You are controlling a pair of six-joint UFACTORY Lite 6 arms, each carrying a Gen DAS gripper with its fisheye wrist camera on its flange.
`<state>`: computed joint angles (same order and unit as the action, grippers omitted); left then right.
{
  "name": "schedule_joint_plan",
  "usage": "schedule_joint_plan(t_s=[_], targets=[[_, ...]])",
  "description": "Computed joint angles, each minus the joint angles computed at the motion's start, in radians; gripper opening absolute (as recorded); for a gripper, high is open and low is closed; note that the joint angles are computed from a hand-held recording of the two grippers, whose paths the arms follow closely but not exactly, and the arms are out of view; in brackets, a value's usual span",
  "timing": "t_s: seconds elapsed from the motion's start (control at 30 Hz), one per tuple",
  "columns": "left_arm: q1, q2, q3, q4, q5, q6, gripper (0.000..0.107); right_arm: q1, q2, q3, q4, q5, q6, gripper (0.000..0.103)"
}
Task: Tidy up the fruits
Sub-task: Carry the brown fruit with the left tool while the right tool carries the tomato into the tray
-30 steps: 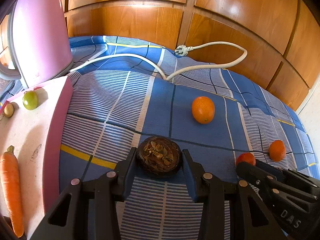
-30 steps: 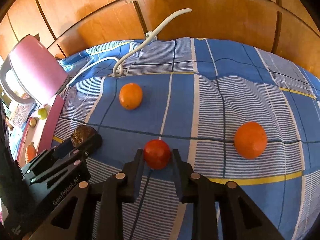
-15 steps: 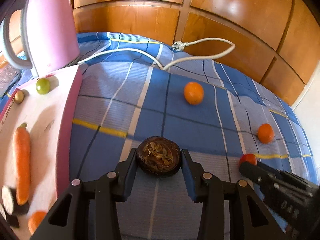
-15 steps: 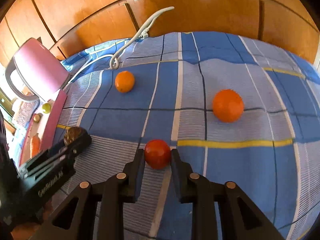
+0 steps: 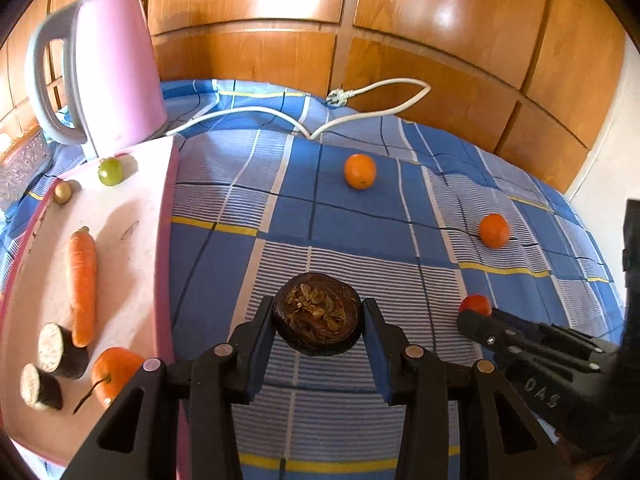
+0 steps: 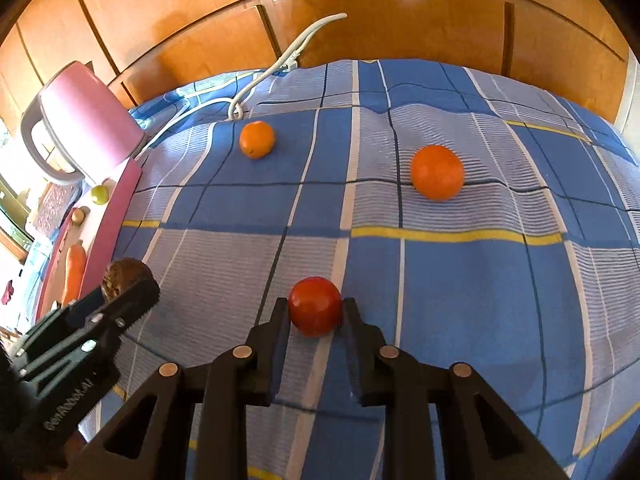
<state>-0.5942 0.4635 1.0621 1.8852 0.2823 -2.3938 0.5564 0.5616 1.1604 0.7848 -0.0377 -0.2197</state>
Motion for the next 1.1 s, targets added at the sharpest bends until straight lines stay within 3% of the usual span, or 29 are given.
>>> schedule_joint_plan(t_s=[0.13,0.7,1.1], targets=[[-0.012,-0.077,-0.07,0.036,0.011,-0.041,0.043,0.036,-0.035,-0.046,0.148,-0.025,-0.135,0.026],[-0.011,-0.341,-0.315,0.073,0.047,-0.112,0.043,0.151,-0.091,-0.068,0.369,-0.066,-0.333,0.026],[0.124,-0.523,-0.463,0.074,0.017,-0.094,0.043,0.21,-0.115,-0.014,0.601,-0.062,-0.581,0.026]])
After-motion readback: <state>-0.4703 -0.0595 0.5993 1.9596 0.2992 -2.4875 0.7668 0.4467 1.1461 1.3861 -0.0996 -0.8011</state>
